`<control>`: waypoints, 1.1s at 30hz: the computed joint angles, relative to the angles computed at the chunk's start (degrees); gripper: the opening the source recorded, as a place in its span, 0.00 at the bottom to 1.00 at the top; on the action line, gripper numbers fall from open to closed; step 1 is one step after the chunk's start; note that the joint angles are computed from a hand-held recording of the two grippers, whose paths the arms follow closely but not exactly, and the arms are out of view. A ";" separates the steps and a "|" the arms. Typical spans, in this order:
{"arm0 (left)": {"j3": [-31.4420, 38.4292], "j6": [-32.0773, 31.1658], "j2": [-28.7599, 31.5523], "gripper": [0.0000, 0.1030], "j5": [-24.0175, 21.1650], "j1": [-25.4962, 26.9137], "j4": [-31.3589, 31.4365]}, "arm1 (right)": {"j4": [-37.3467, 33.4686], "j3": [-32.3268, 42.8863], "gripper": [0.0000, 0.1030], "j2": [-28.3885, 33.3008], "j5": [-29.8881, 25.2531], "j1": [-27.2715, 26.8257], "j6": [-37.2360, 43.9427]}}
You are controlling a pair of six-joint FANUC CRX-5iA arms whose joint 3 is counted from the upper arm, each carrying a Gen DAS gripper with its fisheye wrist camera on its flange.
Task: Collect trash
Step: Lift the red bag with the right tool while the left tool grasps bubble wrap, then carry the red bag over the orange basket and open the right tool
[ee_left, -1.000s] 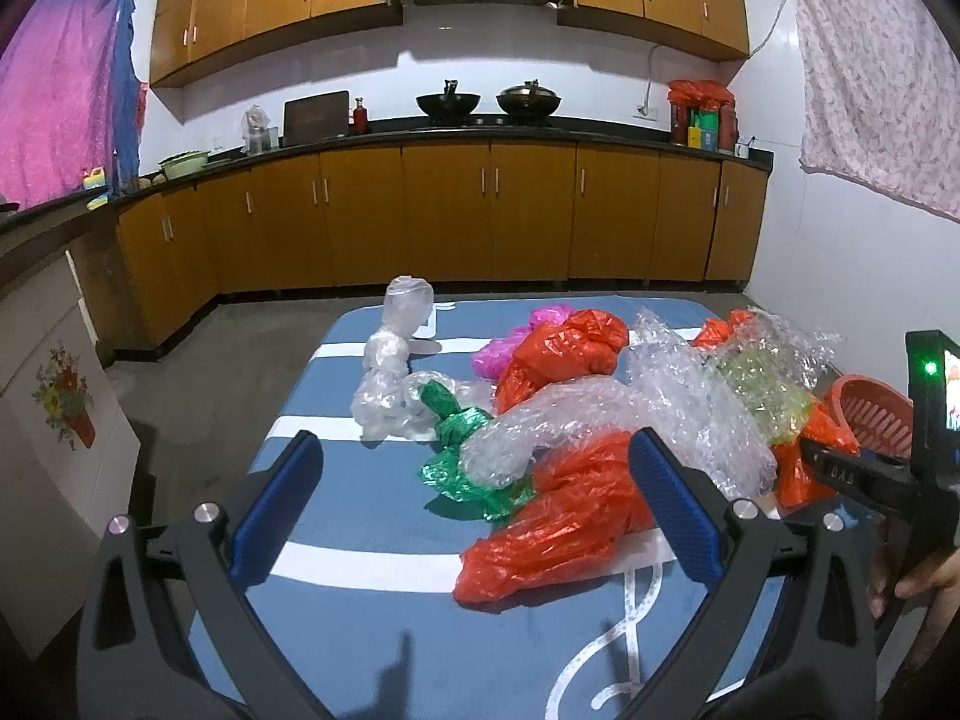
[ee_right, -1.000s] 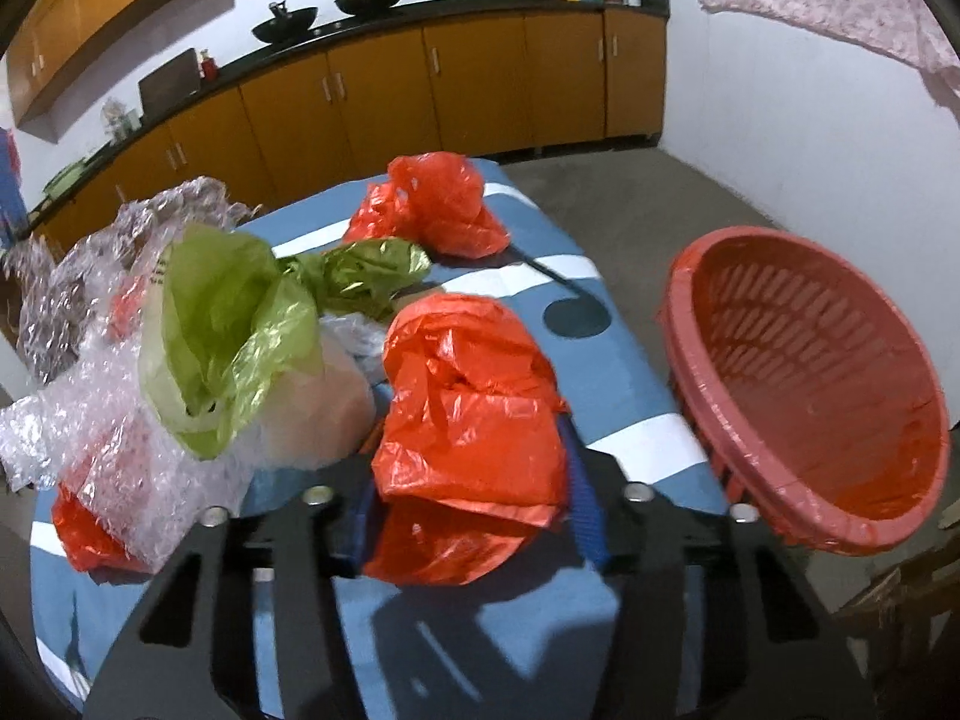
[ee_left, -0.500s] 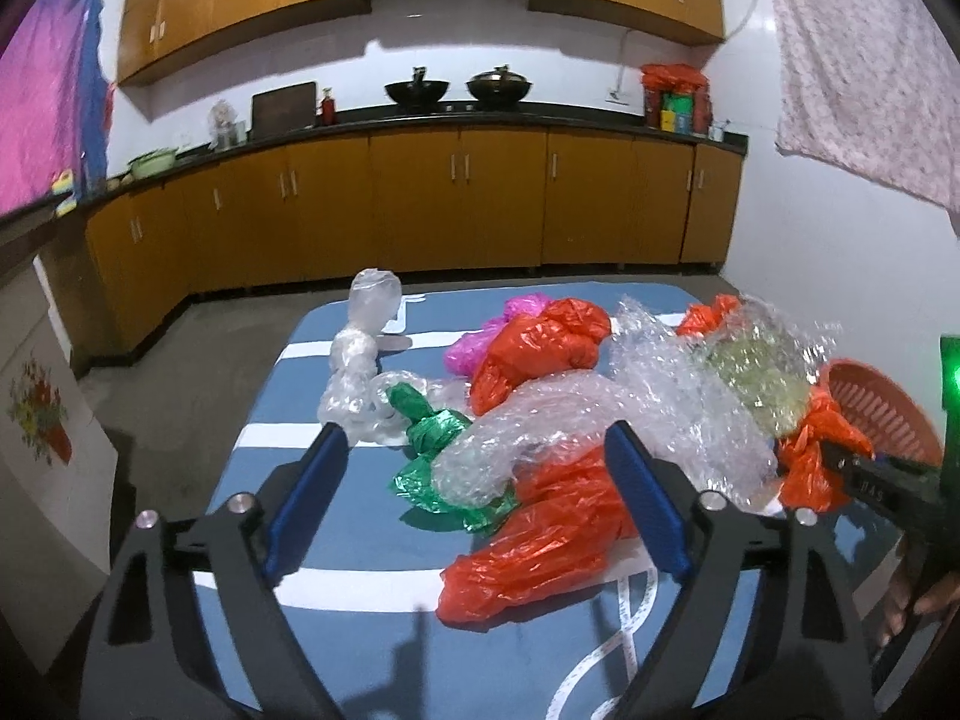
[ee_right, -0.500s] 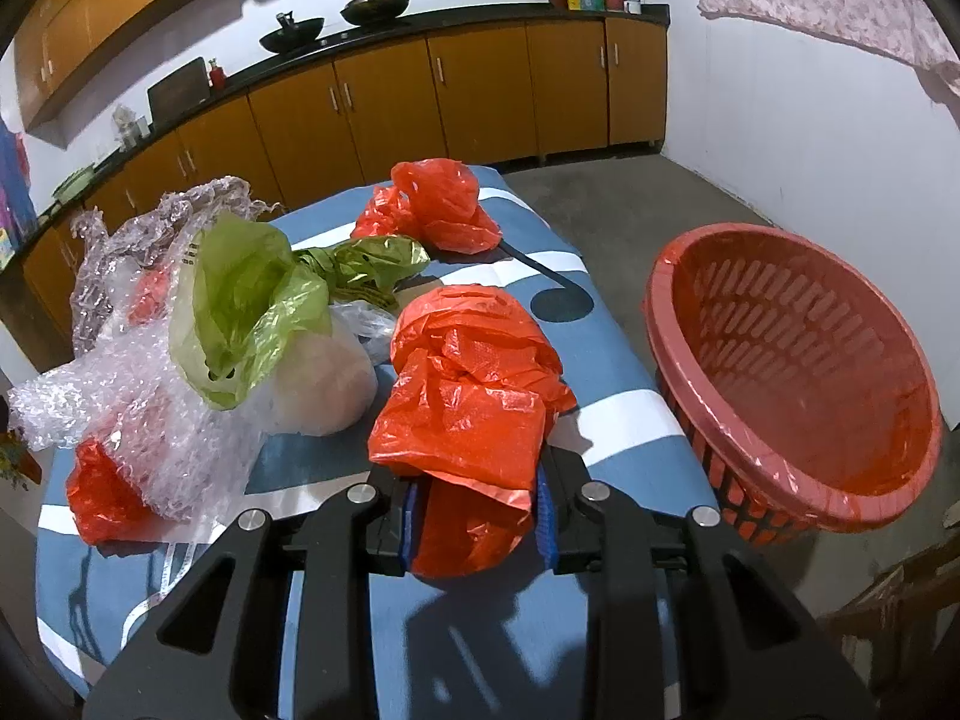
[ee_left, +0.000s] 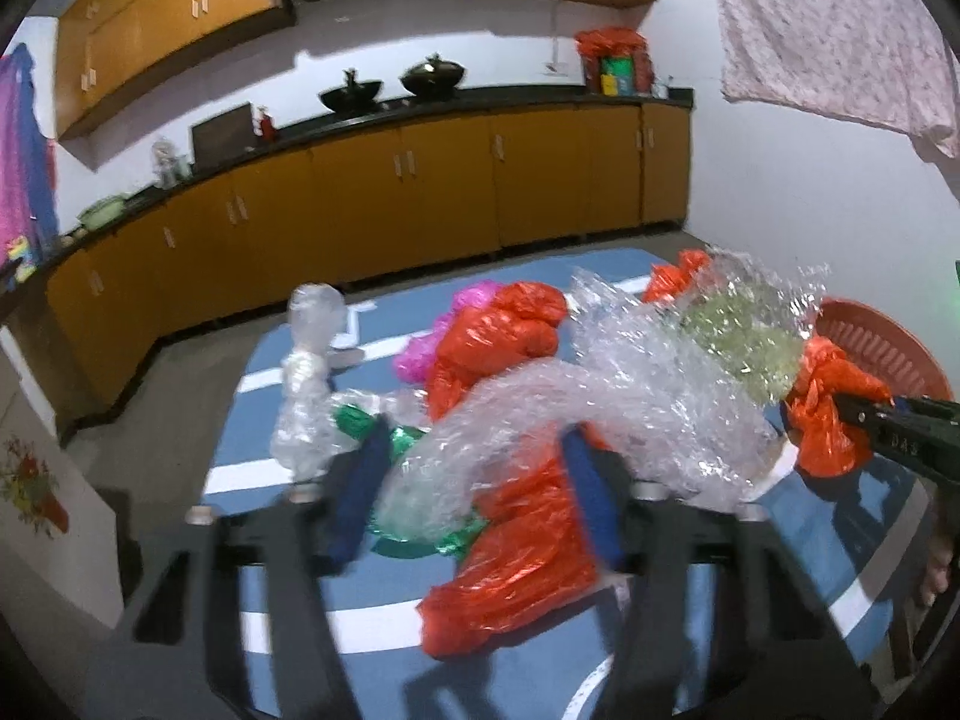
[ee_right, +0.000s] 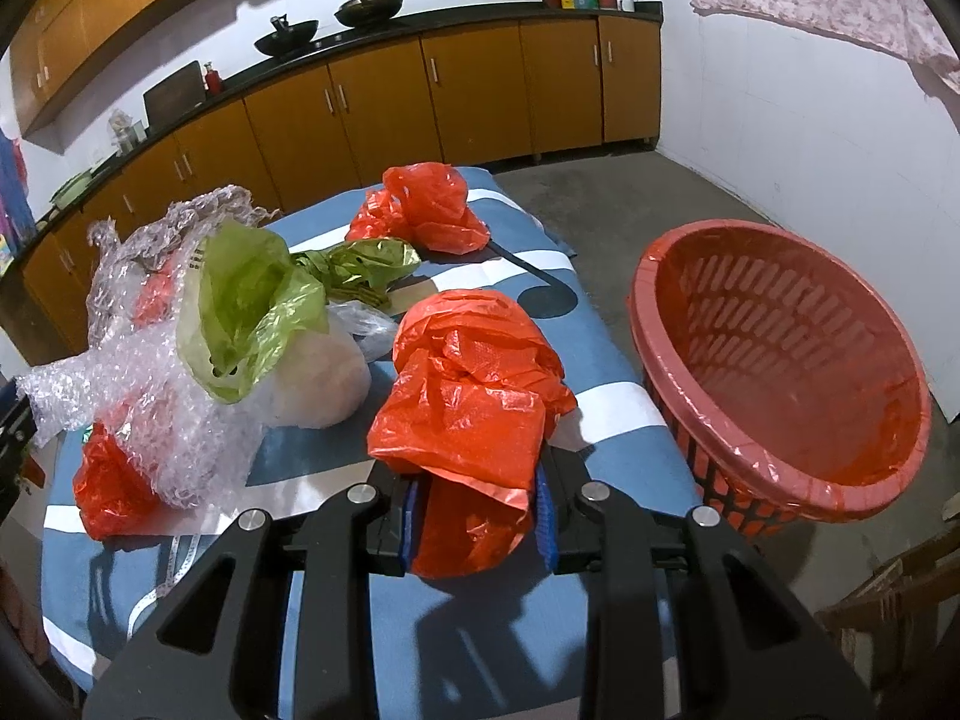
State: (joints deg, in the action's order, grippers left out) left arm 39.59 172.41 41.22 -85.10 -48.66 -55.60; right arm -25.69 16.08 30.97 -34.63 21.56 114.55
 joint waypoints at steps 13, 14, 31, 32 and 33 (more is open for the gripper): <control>-2.98 4.66 -3.21 0.05 2.78 -0.60 -0.31 | -3.52 -0.55 0.27 -1.91 -0.85 -1.41 3.40; -2.97 5.03 -3.49 0.05 2.41 -0.97 -0.75 | -4.04 -0.71 0.26 -2.24 -0.94 -1.59 3.95; 0.79 6.62 -5.06 0.04 -5.84 -6.97 -8.60 | -12.13 -1.84 0.20 -6.45 -3.08 -5.02 11.56; 1.12 6.59 -4.99 0.04 -6.04 -7.11 -8.84 | -12.68 -1.89 0.20 -6.65 -3.16 -5.31 12.03; 1.62 6.48 -4.89 0.04 -6.33 -7.34 -9.22 | -12.90 -2.00 0.20 -6.93 -3.19 -5.42 12.12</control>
